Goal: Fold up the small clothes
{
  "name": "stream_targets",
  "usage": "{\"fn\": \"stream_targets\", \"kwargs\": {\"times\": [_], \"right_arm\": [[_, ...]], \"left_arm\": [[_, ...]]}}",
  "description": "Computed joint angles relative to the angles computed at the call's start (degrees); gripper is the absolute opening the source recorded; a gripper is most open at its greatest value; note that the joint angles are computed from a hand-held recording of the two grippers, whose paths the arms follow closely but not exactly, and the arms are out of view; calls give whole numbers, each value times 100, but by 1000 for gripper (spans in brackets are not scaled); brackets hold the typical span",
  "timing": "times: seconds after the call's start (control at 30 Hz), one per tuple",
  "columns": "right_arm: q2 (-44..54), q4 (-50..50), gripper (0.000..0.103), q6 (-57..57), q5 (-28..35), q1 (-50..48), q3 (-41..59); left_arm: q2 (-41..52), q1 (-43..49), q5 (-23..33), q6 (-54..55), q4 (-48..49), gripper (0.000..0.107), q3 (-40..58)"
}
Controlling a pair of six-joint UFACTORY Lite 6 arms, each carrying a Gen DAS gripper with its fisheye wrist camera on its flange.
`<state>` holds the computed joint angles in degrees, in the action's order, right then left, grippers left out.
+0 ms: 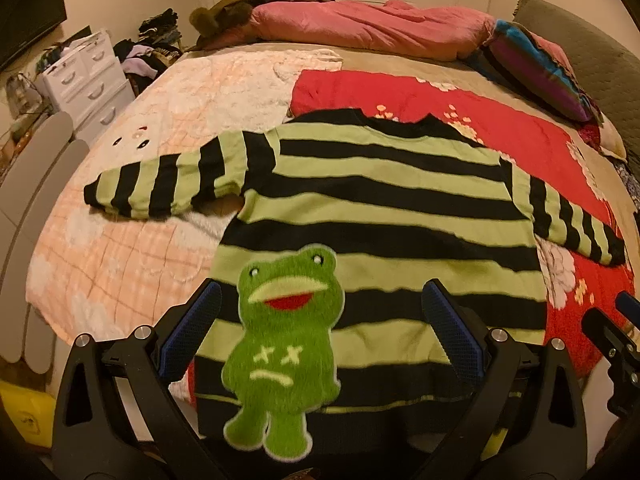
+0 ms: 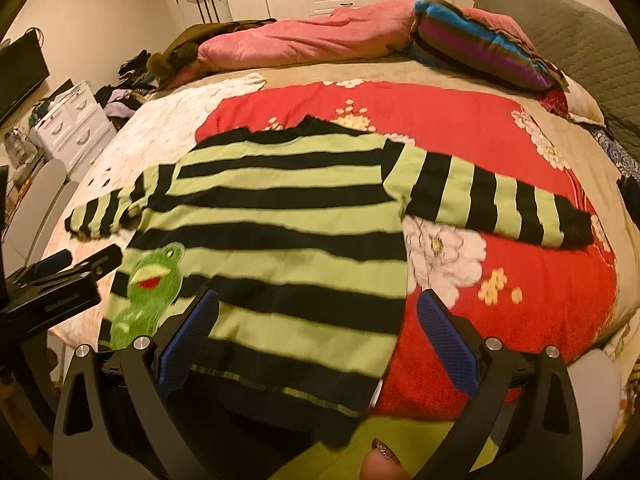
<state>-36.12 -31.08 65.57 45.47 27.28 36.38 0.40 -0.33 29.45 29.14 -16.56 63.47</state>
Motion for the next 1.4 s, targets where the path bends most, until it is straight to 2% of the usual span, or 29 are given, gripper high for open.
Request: {"fn": "stream_targets", "kwargs": {"times": [0.3,0.43,0.73,0.97,1.17,1.4], "right_arm": [[1248,911,99,-1854,-1397,-2149,547],[1800,1323,99,-2488,-1812,-2793,850],[2735,1903,99,-3347,-2367,-3734,1463],[3113,2739,99,-4397,-2722,-4655,1533],[3353,3579,99,-5619,-3037,-6071,1458],[4121,3718,99,-6343,-3370,-7790,1847]], "left_arm": [[1085,-499,-3,-1054,701,94,1232],[1641,-710,33,-1579,1080,94,1869],[2795,-1104,297,-2292,1521,94,3217],[3754,-1470,600,-2423,1376,94,4424],[4750,-1760,983,-2474,1171,94,5594],[5315,-1898,675,-2693,1255,94,5844]]}}
